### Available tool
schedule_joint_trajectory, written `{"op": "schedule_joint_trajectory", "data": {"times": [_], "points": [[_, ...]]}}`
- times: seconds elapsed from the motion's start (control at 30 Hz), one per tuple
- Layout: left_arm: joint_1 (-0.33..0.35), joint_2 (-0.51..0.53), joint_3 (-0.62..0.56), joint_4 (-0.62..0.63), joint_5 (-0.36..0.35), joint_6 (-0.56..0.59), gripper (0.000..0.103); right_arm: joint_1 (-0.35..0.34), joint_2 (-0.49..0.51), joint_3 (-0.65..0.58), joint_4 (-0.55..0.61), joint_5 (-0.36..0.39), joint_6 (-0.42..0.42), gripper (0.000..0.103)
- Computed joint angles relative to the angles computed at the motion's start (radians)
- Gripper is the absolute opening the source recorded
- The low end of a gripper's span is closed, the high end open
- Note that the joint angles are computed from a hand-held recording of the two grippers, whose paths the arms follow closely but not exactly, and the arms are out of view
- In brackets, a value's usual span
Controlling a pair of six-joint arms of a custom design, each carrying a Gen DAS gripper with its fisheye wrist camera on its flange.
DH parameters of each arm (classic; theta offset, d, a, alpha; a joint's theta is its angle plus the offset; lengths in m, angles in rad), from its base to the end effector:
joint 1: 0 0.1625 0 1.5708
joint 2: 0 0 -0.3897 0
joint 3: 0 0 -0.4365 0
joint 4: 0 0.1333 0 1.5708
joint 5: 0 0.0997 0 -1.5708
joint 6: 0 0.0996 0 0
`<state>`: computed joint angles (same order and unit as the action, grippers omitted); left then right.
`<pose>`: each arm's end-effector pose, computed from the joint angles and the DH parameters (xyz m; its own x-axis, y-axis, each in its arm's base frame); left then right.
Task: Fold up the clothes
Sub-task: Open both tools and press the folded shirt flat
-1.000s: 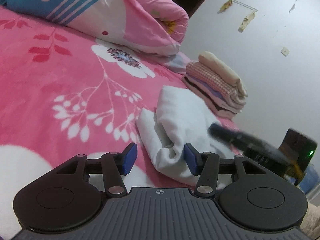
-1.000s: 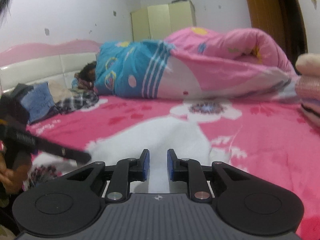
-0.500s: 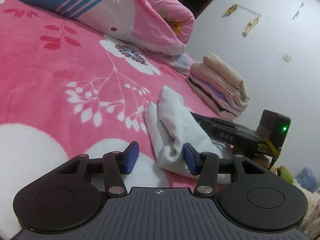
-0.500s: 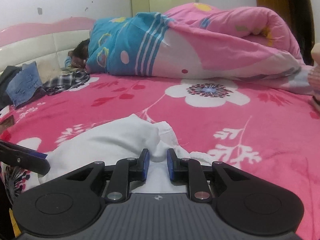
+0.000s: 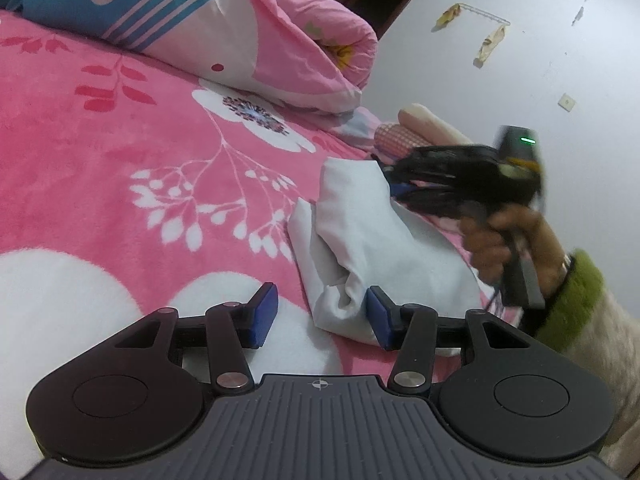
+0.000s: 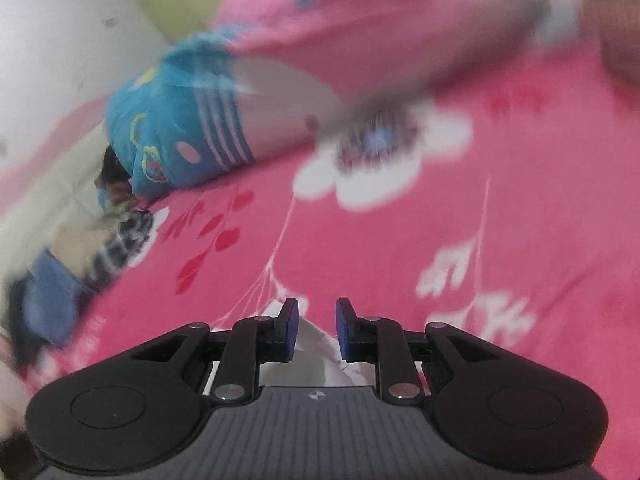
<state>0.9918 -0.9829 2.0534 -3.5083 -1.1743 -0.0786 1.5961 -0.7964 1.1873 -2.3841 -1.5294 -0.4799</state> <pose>-0.1627 -0.5628 0.1203 -0.9581 0.2150 -0.1893 0.2797 0.5603 -0.7797 0.1578 -0.8041 0.2249 -0.8750 -0.4584 0.1558 -0.4814 0.7893 -0.3811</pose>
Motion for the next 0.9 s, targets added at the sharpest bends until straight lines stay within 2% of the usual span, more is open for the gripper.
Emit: {"op": "schedule_joint_trajectory", "data": {"times": [0.13, 0.17, 0.23, 0.43, 0.63, 0.77, 0.83, 0.9], "points": [[-0.007, 0.000, 0.011, -0.015, 0.010, 0.011, 0.049, -0.007, 0.083, -0.143, 0.230, -0.006, 0.077, 0.018], [-0.007, -0.002, 0.015, -0.016, 0.007, 0.012, 0.049, -0.005, 0.080, -0.141, 0.243, -0.002, 0.064, 0.017], [-0.006, -0.007, 0.021, -0.018, 0.002, 0.012, 0.049, -0.001, 0.071, -0.126, 0.255, 0.008, 0.035, 0.011], [-0.010, -0.024, 0.040, -0.024, -0.001, -0.008, 0.049, 0.015, 0.057, -0.086, 0.249, -0.020, -0.038, 0.011], [-0.043, -0.051, 0.076, -0.093, 0.073, -0.060, 0.050, 0.016, 0.065, -0.086, 0.218, -0.021, -0.060, 0.011], [-0.059, -0.034, 0.038, -0.126, 0.064, -0.025, 0.053, 0.015, 0.064, -0.080, 0.205, -0.019, -0.077, 0.011], [-0.062, -0.006, -0.012, -0.090, 0.059, 0.000, 0.054, 0.015, 0.063, -0.074, 0.195, -0.017, -0.084, 0.011], [-0.066, 0.029, -0.069, -0.010, 0.109, -0.009, 0.054, 0.016, 0.063, -0.073, 0.190, -0.020, -0.090, 0.012]]}}
